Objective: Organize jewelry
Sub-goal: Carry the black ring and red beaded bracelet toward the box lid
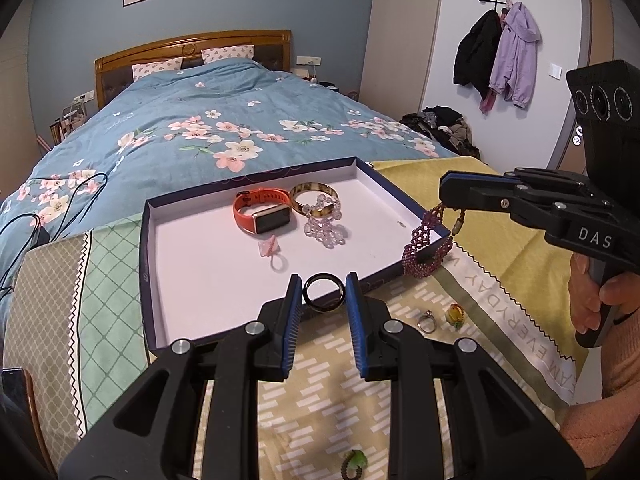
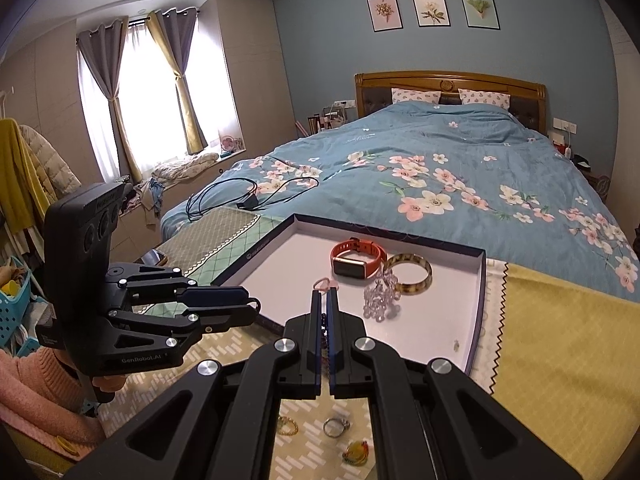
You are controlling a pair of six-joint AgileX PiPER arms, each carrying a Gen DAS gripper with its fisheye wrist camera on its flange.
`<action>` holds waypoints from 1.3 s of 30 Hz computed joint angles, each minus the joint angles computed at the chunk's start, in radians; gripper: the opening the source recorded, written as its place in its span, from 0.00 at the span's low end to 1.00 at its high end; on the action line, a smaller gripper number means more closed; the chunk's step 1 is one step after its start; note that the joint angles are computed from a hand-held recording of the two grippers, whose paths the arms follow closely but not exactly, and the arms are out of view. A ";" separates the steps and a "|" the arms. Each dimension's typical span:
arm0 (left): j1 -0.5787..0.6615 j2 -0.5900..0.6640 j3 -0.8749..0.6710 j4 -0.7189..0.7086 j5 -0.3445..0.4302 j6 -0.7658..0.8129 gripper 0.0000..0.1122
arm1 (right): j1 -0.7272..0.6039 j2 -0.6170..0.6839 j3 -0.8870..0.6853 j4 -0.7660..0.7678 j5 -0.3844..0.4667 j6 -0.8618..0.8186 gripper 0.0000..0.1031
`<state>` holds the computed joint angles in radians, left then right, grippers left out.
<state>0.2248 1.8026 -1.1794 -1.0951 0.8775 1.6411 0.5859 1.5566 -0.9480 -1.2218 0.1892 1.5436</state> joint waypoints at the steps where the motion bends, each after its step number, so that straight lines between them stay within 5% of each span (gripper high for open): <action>1: -0.002 0.004 -0.007 0.001 -0.001 -0.004 0.20 | -0.002 0.003 -0.006 0.007 -0.001 -0.010 0.01; 26: -0.087 0.107 -0.139 0.062 -0.090 -0.113 0.20 | -0.092 0.126 -0.157 0.420 -0.038 -0.468 0.01; 39: -0.126 0.187 -0.232 0.140 -0.111 -0.218 0.20 | -0.138 0.198 -0.209 0.803 -0.071 -0.837 0.01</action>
<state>0.0990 1.9896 -1.4112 -0.9553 0.7664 1.4228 0.4481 1.7543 -1.1574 -0.4192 0.1183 0.7068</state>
